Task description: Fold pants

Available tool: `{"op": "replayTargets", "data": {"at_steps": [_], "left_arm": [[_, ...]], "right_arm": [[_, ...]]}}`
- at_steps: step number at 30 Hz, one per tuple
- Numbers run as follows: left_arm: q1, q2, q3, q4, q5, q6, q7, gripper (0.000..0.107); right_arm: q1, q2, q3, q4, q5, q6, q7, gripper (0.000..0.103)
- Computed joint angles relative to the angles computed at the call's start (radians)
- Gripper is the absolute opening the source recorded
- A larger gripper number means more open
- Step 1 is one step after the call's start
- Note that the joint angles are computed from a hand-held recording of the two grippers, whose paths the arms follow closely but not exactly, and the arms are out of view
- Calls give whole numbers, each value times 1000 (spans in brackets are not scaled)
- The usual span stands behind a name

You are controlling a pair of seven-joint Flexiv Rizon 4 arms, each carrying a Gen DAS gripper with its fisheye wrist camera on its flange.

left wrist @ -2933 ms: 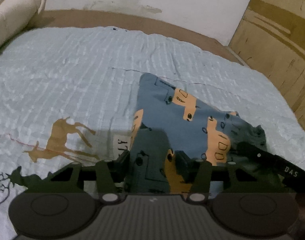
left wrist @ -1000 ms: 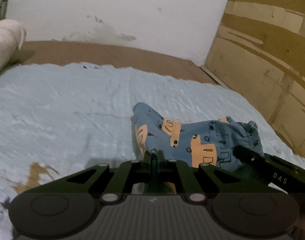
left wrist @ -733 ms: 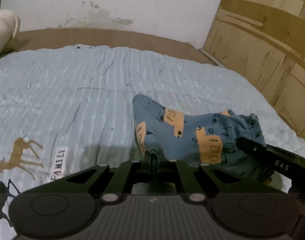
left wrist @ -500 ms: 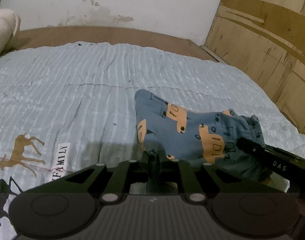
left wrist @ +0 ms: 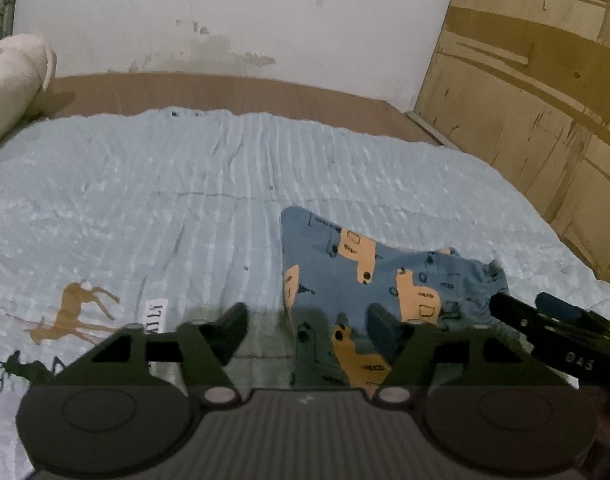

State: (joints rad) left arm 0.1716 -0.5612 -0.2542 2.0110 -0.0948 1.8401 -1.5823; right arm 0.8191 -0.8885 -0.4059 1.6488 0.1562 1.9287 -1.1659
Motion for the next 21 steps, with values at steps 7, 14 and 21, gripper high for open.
{"op": "replayTargets", "data": {"at_steps": [7,14,21], "left_arm": [[-66,55,80,58,15,86,-9,101],[-127,105,159,151,40,223,-29,102],[-175,143,211,279,57,335,-17,102]], "right_arm": [[69,44,-34,57,84,80,-53,102],[157,99,-60,126,210,135,-155,102],[265,173,-60,229,356,185,-273,102]]}}
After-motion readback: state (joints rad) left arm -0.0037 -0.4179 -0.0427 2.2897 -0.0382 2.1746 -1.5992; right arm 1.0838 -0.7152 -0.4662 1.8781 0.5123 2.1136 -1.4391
